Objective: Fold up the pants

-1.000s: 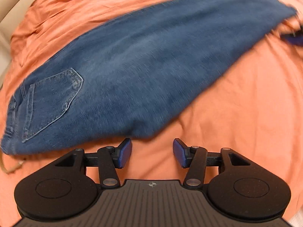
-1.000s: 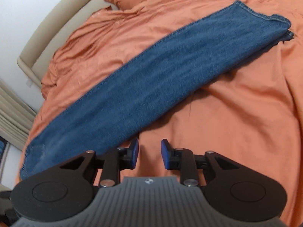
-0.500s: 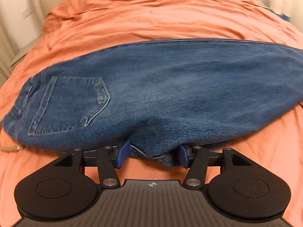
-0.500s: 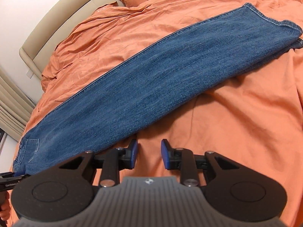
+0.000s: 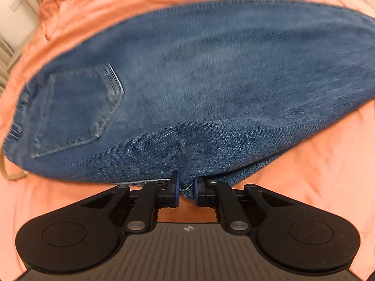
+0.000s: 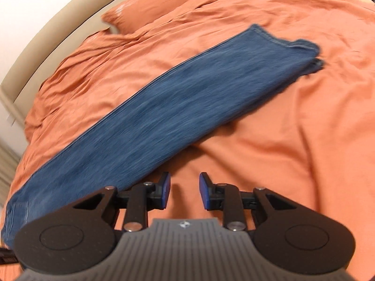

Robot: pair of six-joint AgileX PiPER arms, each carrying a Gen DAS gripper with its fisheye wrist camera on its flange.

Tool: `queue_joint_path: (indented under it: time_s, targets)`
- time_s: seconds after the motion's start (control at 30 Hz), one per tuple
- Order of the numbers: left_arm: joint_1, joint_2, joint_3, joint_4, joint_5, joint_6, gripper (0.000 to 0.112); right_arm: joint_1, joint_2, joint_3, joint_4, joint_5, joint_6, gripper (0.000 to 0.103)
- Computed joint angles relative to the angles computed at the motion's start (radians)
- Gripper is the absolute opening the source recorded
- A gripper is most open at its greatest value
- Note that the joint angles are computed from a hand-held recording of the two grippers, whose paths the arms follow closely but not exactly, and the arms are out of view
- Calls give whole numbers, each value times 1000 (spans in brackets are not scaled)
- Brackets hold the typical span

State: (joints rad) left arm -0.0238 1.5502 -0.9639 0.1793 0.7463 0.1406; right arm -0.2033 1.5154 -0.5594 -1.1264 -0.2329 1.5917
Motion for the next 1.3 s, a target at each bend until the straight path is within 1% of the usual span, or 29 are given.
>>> queue_joint_path:
  time_s: [0.07, 0.13, 0.2, 0.27, 0.33, 0.4, 0.5, 0.53, 0.6, 0.7, 0.77, 0.87, 1.0, 1.17, 1.3]
  targets:
    - [14, 28, -34, -27, 40, 19, 12, -17, -15, 11, 31, 20, -15, 24]
    - [23, 26, -68, -48, 97, 44, 14, -55, -16, 18, 11, 3, 30, 24]
    - [24, 8, -90, -61, 155, 77, 18, -94, -14, 20, -32, -28, 96, 24]
    - [19, -11, -106, -65, 235, 105, 24, -110, -23, 23, -36, -30, 118, 24]
    - [19, -64, -87, -77, 270, 168, 24, -128, -45, 30, -40, -34, 137, 30]
    - [27, -118, -89, -111, 309, 234, 26, -158, -73, 38, -45, -51, 160, 42]
    - [27, -147, -159, -174, 367, 297, 26, -212, -102, 36, -49, -68, 184, 47]
    - [9, -140, -195, -182, 370, 294, 27, -236, -100, 33, -55, -84, 207, 48]
    - [-34, -127, -250, -189, 355, 280, 28, -308, -76, 28, -86, -159, 277, 48]
    - [-130, -60, -350, -156, 324, 174, 28, -396, -26, 3, -124, -244, 351, 49]
    - [-168, 1, -412, -164, 286, 139, 28, -447, 6, -20, -137, -290, 370, 48]
    - [-223, 80, -485, -181, 242, 92, 29, -495, 36, -45, -116, -314, 352, 48]
    - [-283, 204, -560, -205, 180, 78, 29, -530, 103, -85, -62, -335, 332, 48]
    - [-360, 354, -674, -216, 181, 69, 29, -571, 214, -129, -56, -388, 386, 49]
    - [-408, 468, -780, -225, 188, 54, 29, -592, 300, -167, -45, -445, 421, 48]
